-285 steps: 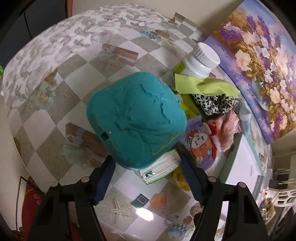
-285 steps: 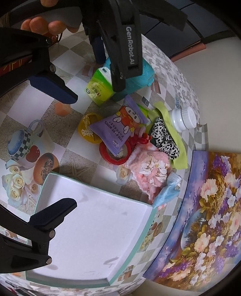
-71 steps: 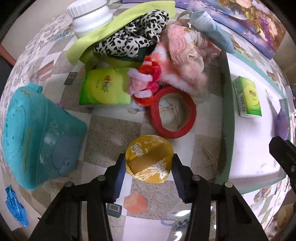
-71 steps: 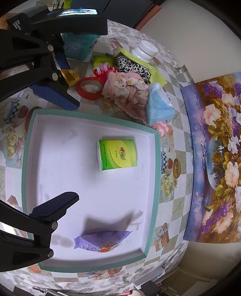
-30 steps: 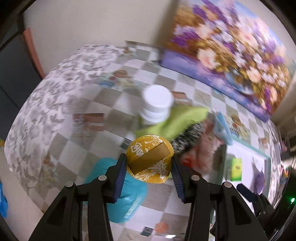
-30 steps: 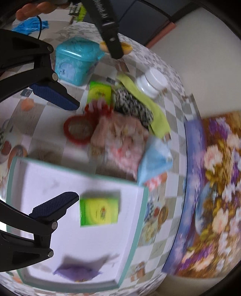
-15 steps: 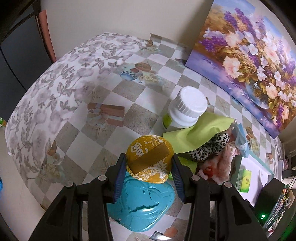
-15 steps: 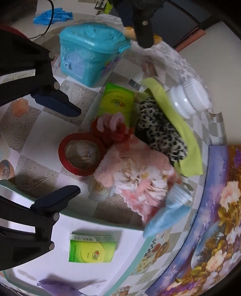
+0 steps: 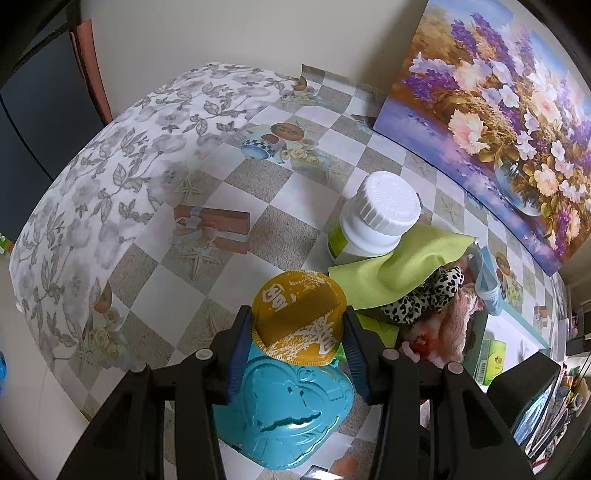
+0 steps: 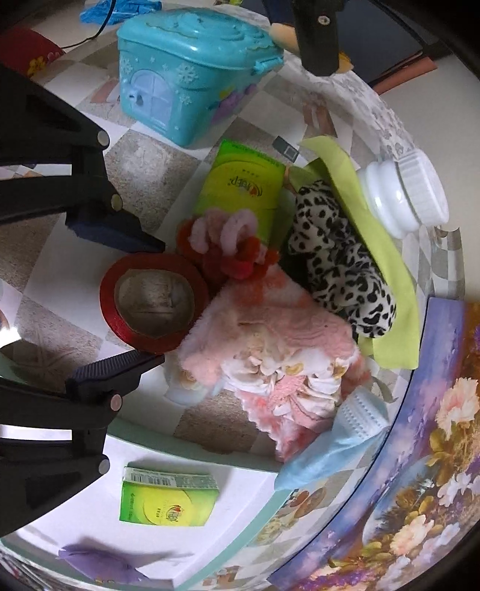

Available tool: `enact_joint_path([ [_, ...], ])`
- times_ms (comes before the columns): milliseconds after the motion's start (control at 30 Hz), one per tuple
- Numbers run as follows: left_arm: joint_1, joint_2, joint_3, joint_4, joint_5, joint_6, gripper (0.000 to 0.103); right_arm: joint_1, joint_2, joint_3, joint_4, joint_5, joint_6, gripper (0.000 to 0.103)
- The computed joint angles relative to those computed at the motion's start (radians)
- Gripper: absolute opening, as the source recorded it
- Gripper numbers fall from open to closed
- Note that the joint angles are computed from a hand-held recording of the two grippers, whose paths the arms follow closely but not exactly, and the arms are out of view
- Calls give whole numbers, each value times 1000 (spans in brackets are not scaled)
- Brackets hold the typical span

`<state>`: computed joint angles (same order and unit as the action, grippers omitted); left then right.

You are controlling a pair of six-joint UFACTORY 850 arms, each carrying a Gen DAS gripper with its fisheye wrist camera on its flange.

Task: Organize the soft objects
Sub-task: 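Lift the yellow tin with the left gripper while the right gripper grasps the red tape roll, then carry the tin and tape roll to the white tray and release both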

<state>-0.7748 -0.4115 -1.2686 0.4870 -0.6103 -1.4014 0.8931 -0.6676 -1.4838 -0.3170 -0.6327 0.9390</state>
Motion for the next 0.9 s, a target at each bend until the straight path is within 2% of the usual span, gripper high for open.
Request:
enact_joint_path([
  [300,-28,17,-9,64,-18,-47,49,9,90,65,22,6,5,54],
  [600,-65,38,-10,131,-28,-94,49,14,230,199,-46,49,124,54],
  [800,-107,13,-49,136,-37,-53,49,-30,354,331,-97,65,248,54],
  [900,-129,-17,-85,110,-33,11,49,-47,400,384,-125,27,313,54],
])
